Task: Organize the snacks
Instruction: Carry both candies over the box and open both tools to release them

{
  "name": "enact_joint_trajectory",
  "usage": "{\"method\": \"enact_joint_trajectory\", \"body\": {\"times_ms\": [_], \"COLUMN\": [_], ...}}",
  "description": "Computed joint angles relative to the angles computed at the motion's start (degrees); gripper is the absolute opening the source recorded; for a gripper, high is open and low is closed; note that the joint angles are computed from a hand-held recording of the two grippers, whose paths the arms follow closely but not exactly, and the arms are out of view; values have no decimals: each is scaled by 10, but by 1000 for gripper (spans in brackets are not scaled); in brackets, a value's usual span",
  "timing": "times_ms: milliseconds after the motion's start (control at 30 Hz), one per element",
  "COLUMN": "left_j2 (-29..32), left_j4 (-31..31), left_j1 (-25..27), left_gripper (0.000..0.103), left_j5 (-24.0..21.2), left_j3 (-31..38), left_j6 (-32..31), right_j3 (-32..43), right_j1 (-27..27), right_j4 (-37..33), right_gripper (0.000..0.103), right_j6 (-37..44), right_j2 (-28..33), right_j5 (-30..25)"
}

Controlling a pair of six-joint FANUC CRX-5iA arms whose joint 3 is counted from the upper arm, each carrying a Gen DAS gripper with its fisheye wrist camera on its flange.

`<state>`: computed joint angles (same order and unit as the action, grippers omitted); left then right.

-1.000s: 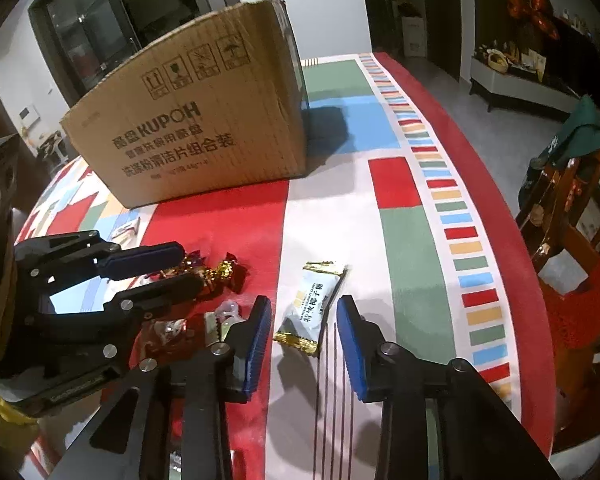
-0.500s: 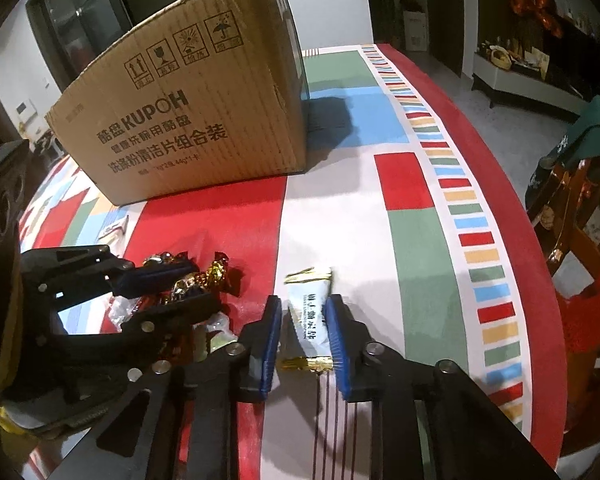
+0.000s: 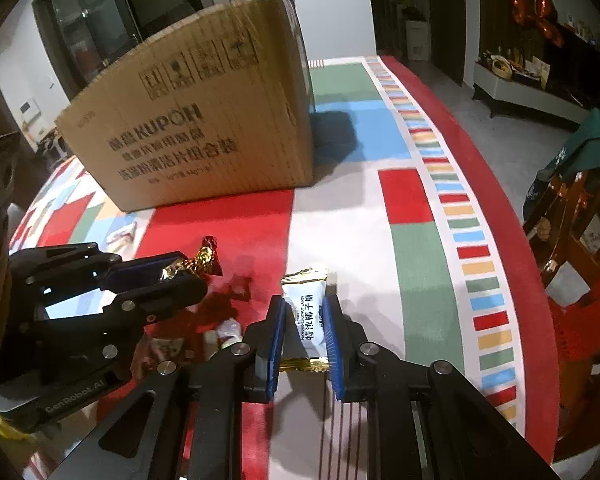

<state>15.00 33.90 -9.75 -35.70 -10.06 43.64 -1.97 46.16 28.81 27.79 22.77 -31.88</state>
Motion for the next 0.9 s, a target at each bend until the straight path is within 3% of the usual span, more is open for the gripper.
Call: {"method": "enact_joint_trajectory", "body": {"times_ms": [267, 367, 533, 667, 900], "left_j2": [-63, -86, -118, -136, -142], "left_j4": [74, 63, -14, -1, -49], "left_j1": [8, 9, 19, 27, 39], "left_gripper": [20, 20, 20, 20, 20], "left_j5": [36, 55, 68, 84, 95], "left_j3": [-53, -59, -42, -43, -9], "left_j6": [-28, -5, 81, 78, 129], "right_j3": [-44, -60, -62, -52, -11], "right_j1": [8, 7, 3, -1, -12], "right_j4": [101, 153, 189, 210, 244], "right_gripper": [21, 21, 21, 21, 21], "right_j6": [-74, -115, -142, -147, -147], "right_j2": [-42, -58, -72, -76, -63], "right_j5": [41, 62, 86, 103, 114]}}
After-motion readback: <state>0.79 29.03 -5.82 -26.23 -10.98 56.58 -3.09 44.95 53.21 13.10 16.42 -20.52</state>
